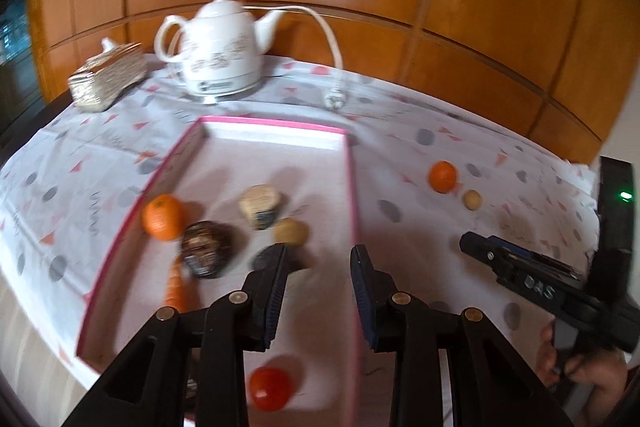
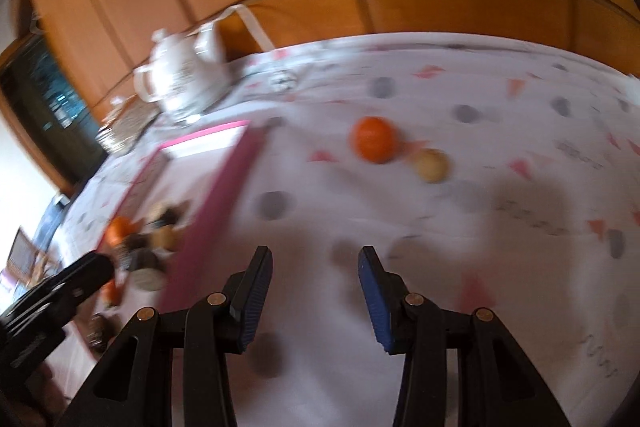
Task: Organize fruits
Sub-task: 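Move both tools from the tray toward the tangerine and yellow fruit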
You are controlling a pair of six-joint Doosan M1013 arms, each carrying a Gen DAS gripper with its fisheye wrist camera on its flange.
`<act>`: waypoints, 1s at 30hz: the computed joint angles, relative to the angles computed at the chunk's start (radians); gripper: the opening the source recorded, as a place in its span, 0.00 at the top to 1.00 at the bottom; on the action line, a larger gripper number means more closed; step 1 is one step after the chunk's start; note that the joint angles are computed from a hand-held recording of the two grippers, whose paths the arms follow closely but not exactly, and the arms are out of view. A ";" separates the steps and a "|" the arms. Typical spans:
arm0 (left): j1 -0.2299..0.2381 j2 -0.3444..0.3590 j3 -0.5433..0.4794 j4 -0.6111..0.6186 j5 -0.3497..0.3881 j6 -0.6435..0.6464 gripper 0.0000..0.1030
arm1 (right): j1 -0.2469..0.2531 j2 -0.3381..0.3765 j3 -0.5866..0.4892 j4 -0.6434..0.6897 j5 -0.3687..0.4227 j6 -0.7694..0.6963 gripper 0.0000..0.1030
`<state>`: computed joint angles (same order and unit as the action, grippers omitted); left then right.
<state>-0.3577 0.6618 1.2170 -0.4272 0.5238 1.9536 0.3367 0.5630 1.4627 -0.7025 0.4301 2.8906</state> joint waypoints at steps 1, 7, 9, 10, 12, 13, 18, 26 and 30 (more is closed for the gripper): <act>-0.004 0.003 -0.006 -0.008 0.007 0.012 0.68 | -0.007 -0.002 0.006 -0.012 0.012 0.023 0.56; -0.028 0.025 -0.045 -0.022 0.046 0.049 0.68 | -0.043 -0.006 0.021 -0.065 0.048 0.111 0.56; -0.034 0.033 -0.057 -0.020 0.060 0.049 0.68 | -0.054 0.001 0.011 -0.060 0.058 0.099 0.56; -0.037 0.036 -0.062 -0.019 0.065 0.050 0.68 | -0.057 0.004 0.006 -0.057 0.060 0.092 0.56; -0.043 0.047 -0.080 -0.010 0.079 0.040 0.68 | -0.064 0.013 -0.008 -0.047 0.071 0.066 0.56; -0.046 0.052 -0.088 -0.008 0.085 0.035 0.68 | -0.068 0.020 -0.018 -0.036 0.076 0.046 0.56; -0.061 0.084 -0.140 0.017 0.117 0.000 0.67 | -0.074 0.046 -0.055 -0.011 0.103 -0.003 0.56; -0.081 0.143 -0.243 0.051 0.173 -0.064 0.67 | -0.083 0.065 -0.084 0.016 0.120 -0.053 0.57; -0.090 0.168 -0.282 0.070 0.196 -0.082 0.67 | -0.084 0.075 -0.099 0.016 0.141 -0.080 0.75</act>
